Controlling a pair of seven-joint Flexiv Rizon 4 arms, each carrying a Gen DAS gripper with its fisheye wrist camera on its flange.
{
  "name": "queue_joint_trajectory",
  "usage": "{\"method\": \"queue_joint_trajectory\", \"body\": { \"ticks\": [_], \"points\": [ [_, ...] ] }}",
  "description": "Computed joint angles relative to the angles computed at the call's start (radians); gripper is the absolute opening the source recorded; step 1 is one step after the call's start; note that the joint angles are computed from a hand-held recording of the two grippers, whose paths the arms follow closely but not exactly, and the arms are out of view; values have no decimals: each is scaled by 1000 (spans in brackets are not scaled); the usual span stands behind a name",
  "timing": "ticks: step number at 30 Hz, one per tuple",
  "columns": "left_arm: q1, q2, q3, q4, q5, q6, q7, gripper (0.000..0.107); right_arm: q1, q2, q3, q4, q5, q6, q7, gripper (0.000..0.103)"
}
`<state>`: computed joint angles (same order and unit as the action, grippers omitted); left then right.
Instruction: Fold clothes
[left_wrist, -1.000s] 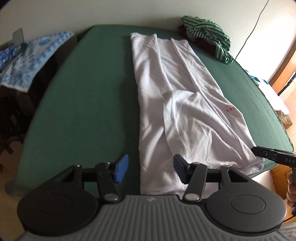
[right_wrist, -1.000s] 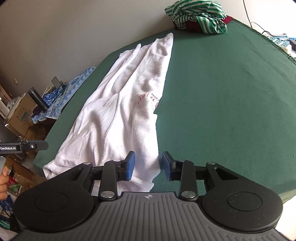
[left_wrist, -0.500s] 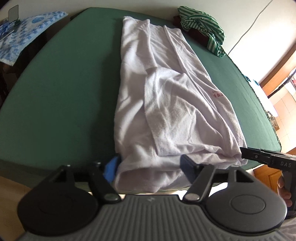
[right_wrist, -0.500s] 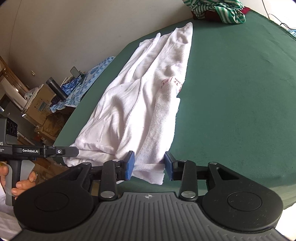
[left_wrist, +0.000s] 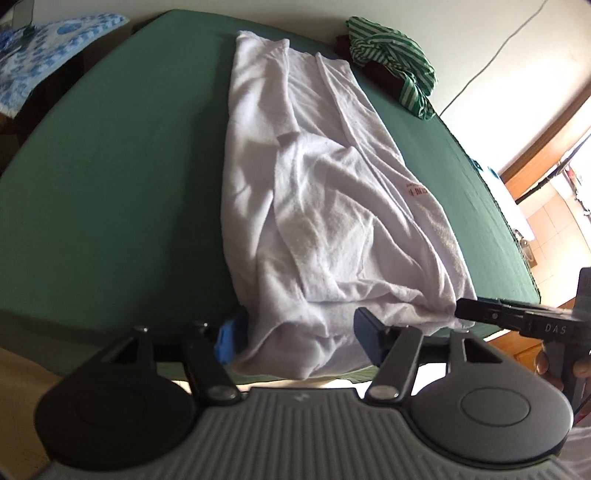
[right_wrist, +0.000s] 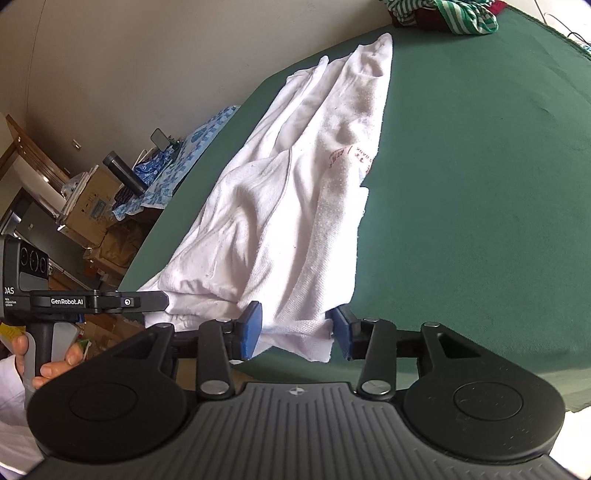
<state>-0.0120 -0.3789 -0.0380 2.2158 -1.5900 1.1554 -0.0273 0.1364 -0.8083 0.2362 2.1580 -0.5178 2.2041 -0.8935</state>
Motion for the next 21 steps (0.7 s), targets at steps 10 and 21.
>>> {"method": "queue_joint_trajectory", "body": {
  "ticks": [10,21],
  "points": [
    [143,-30,8,-87,392,-191,-145,9,-156,11,128,-66,-99,-232,148,13],
    [276,-134,-2,-280,740,-445,-256,31,-156,46,191,-93,26,-388,159,33]
  ]
}}
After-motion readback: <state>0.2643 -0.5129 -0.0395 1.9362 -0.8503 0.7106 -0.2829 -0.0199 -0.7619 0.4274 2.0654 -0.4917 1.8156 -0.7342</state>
